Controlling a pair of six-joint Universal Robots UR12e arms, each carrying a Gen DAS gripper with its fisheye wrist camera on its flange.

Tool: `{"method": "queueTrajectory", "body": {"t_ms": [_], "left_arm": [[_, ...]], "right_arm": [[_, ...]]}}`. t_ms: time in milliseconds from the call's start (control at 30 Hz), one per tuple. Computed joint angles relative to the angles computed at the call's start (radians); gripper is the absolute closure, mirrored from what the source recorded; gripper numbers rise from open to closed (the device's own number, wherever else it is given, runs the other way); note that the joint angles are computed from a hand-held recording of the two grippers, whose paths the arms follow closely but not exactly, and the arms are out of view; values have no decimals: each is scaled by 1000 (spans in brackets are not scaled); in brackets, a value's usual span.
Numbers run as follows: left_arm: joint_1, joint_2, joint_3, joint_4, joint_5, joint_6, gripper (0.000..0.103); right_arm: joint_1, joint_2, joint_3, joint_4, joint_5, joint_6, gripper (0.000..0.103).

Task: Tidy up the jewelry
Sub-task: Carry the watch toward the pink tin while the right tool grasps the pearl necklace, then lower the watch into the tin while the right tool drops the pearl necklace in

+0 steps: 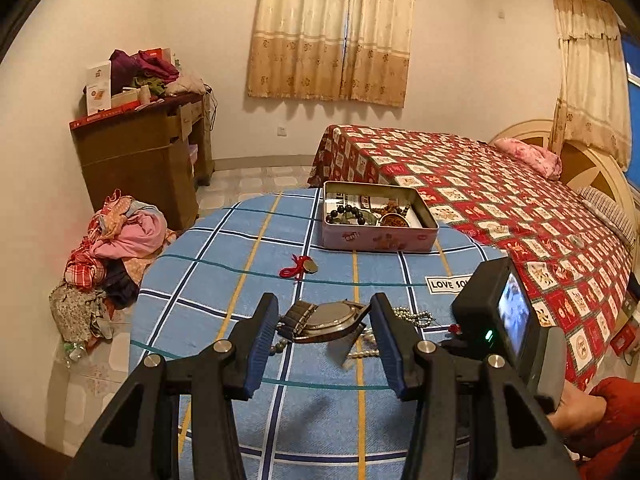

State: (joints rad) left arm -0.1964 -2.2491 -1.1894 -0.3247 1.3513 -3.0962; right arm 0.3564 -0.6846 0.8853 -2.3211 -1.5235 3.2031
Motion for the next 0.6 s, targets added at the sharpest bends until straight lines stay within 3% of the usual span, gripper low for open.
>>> {"method": "queueTrajectory", "body": {"t_ms": [67,167,333,467,600], "left_arm": [[0,1,-1,3,-2,-2,55],[-1,0,-2,10,-9,-5,55],[-2,-4,7,6,-6,-12,55],[-7,-7,13,12,2,-11,55],[-12,-13,26,8,-2,-2,55]], "right_arm": [[-17,-14,19,8,64,43,87],[-52,-44,72,-34,224,133,87],[-91,-102,171,-169,399,229,87],[-94,-129,199,-282,402,267,87],[-89,-150,219,-371,308,286,87]]}}
